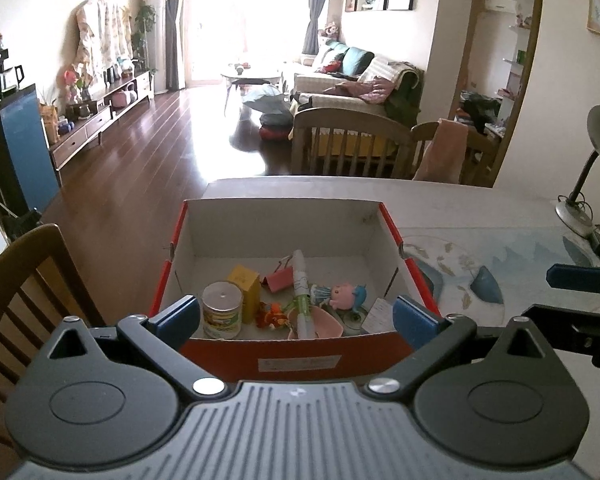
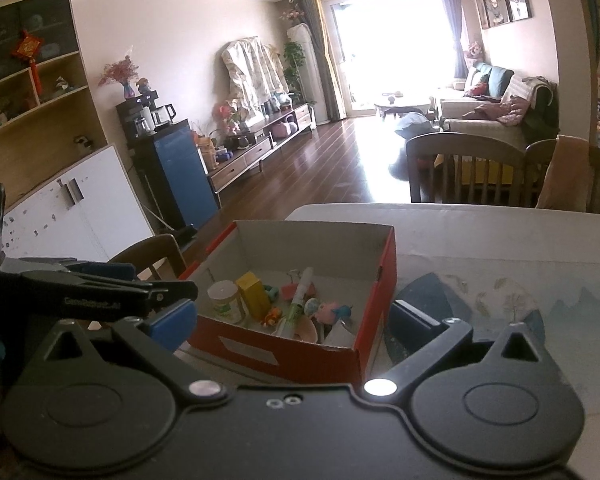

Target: Organize rigid objects

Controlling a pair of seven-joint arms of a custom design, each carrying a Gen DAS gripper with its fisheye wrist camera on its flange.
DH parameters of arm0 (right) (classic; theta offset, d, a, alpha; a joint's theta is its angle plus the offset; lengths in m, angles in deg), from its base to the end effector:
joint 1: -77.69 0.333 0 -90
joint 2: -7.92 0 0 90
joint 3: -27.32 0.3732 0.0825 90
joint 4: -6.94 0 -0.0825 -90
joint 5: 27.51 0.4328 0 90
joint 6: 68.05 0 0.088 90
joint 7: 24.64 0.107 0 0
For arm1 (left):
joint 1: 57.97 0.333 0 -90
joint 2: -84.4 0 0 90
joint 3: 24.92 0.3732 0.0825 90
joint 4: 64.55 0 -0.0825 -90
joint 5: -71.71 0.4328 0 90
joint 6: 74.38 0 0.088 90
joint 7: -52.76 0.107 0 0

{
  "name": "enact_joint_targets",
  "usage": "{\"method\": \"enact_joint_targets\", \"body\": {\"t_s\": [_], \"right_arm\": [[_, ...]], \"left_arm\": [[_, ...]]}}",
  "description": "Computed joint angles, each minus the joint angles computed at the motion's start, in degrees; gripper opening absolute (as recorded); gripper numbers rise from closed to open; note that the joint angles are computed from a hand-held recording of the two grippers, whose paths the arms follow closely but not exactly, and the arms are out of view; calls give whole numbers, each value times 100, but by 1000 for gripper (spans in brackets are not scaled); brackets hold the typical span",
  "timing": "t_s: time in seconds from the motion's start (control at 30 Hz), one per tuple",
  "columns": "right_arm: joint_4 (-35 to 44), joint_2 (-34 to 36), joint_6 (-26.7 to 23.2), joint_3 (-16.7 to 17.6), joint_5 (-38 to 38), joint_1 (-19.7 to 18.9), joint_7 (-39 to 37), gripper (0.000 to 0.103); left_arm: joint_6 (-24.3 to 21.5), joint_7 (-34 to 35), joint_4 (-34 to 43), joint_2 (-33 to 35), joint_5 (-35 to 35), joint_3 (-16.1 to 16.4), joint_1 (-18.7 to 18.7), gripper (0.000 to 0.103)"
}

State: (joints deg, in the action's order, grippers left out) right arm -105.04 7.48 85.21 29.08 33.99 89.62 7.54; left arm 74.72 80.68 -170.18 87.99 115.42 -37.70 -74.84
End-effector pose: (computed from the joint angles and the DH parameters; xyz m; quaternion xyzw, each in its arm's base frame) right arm 0.6316 0.1264 0.5886 -0.7373 0.4693 -0.1348 0.4669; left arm 0.5819 -0.3429 0.6059 -0.6543 0.6247 -0.3230 0.2780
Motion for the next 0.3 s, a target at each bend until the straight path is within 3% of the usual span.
{"method": "enact_joint_targets", "body": {"t_s": [0.3], "right_arm": [[-62,-60,-64,-25,-66,-22,85,103]], "left_arm": [[58,0,-17,5,-23,-17,-27,103]]}}
